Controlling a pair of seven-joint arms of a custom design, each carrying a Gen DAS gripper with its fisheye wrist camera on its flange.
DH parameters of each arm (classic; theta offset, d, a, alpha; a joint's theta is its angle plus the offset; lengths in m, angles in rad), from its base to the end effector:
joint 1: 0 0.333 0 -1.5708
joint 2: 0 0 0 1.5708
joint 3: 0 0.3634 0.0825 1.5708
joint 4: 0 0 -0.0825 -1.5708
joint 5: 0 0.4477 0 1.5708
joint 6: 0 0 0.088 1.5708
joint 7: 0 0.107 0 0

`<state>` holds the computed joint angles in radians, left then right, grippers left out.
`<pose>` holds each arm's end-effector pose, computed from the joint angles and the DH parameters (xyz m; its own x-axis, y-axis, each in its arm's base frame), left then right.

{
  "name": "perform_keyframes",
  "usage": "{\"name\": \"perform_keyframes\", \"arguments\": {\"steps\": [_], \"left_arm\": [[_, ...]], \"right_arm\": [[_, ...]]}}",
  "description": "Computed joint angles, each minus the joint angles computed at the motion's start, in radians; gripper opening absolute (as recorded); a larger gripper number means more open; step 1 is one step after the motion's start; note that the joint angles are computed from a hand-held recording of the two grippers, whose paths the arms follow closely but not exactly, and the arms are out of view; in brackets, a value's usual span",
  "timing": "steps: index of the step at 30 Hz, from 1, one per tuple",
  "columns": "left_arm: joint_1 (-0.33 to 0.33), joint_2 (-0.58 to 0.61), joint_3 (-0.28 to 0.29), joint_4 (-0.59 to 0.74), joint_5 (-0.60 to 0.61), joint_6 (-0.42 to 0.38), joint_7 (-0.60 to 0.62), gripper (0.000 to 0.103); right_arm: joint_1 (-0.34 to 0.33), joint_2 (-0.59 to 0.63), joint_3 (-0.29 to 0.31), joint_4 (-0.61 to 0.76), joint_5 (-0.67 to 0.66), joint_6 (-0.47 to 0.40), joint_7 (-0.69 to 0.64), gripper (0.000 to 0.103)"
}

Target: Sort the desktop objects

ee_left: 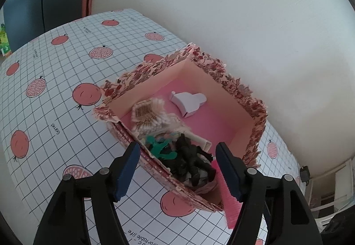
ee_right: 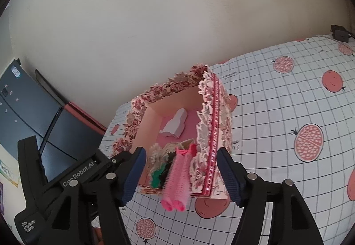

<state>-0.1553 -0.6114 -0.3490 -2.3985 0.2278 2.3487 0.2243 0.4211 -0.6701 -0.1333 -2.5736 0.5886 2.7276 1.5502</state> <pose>0.3877 -0.2407 0.6014 0.5503 -0.7590 0.3480 -0.5790 -0.6472 -0.4959 0.4182 0.0932 0.5823 0.0859 -0.8104 -0.5795 -0.7711 0.3143 -0.5537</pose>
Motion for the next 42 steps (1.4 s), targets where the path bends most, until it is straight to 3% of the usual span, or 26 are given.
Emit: {"name": "perform_keyframes", "arguments": {"steps": [12,25,28,37,42], "left_arm": [[-0.008,0.009,-0.013,0.038,0.007,-0.075,-0.036,0.086],[-0.027,0.018,-0.028,0.078,0.019,-0.122,-0.058,0.091],[-0.031,0.030,-0.038,0.100,0.033,-0.150,-0.056,0.099],[-0.047,0.060,-0.058,0.145,0.086,-0.197,-0.046,0.100],[-0.088,0.094,-0.035,0.161,0.054,-0.184,0.018,0.100]], "right_arm": [[-0.089,-0.015,0.043,0.007,-0.105,-0.053,0.071,0.103],[-0.166,-0.074,0.042,0.014,-0.215,-0.155,0.097,0.103],[-0.181,-0.091,0.036,0.015,-0.230,-0.171,0.091,0.103],[-0.241,-0.132,0.024,0.023,-0.274,-0.222,0.077,0.103],[-0.272,-0.152,0.013,0.032,-0.306,-0.258,0.052,0.103]]}}
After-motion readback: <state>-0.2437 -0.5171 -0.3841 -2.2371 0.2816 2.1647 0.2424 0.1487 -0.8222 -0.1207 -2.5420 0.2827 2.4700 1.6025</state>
